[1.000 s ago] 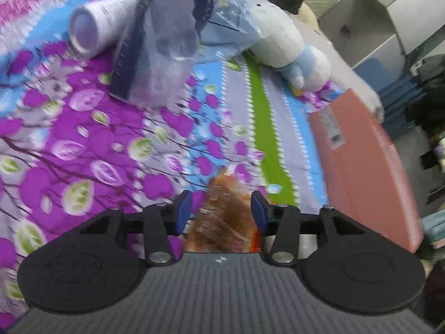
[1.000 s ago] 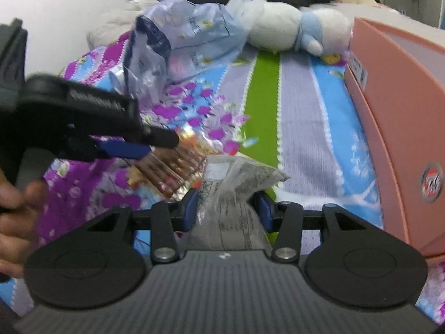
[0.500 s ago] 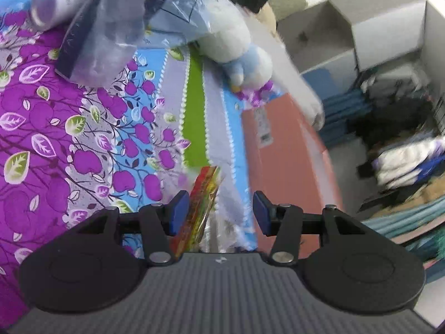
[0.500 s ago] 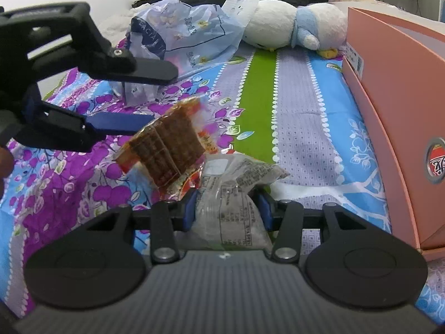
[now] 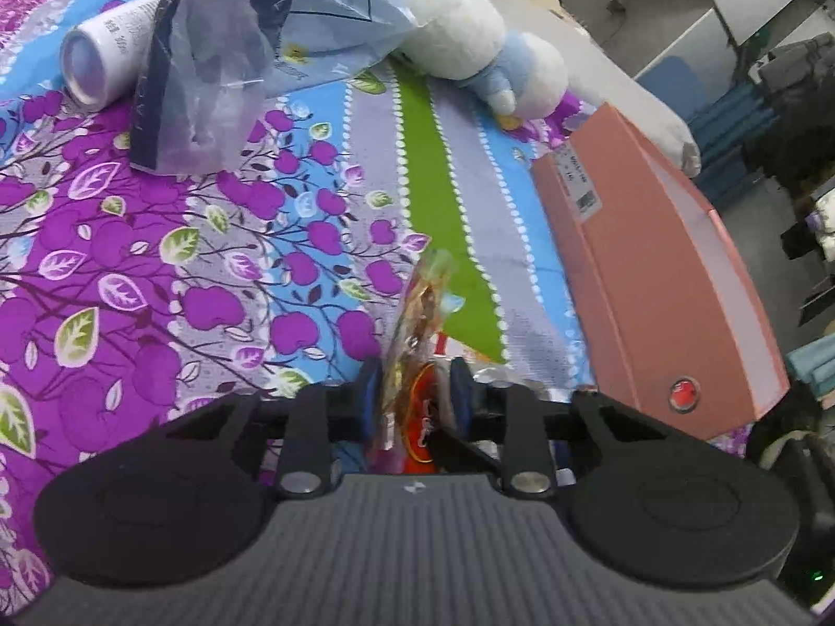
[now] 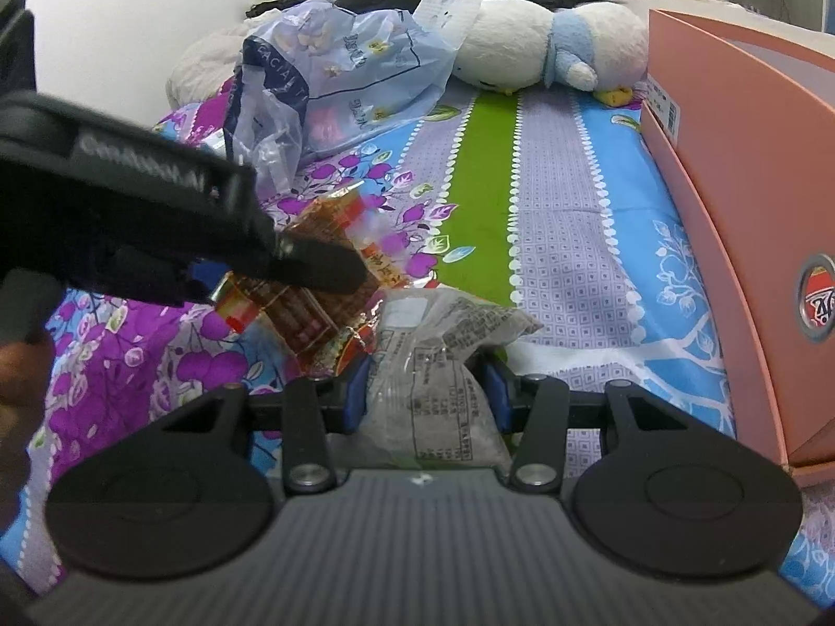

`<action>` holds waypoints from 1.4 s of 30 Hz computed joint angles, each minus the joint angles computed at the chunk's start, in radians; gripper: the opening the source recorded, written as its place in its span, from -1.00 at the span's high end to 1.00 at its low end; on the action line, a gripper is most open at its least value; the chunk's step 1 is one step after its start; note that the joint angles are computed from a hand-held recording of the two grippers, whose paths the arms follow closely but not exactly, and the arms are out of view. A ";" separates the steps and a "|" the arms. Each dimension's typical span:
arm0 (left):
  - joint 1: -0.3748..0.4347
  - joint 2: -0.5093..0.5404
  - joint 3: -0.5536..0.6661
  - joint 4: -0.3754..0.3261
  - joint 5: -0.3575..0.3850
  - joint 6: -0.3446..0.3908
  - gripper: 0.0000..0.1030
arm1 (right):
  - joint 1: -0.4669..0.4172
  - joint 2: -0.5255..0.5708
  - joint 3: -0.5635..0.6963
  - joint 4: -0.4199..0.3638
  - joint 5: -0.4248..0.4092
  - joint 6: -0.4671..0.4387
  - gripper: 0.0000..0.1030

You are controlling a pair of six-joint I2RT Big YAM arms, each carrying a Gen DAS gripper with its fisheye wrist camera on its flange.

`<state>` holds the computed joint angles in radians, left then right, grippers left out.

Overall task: Organize snacks
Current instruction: 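Lift the red-label packet with the left tool while the right tool holds the silver bag, then carry both packets over the pink box and open both tools to drop them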

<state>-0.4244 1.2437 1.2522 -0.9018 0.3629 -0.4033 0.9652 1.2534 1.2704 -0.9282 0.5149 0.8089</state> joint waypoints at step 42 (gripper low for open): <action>-0.257 -0.087 0.309 -0.061 -0.339 -0.036 0.82 | 0.072 -0.164 0.268 -0.335 0.286 0.015 0.08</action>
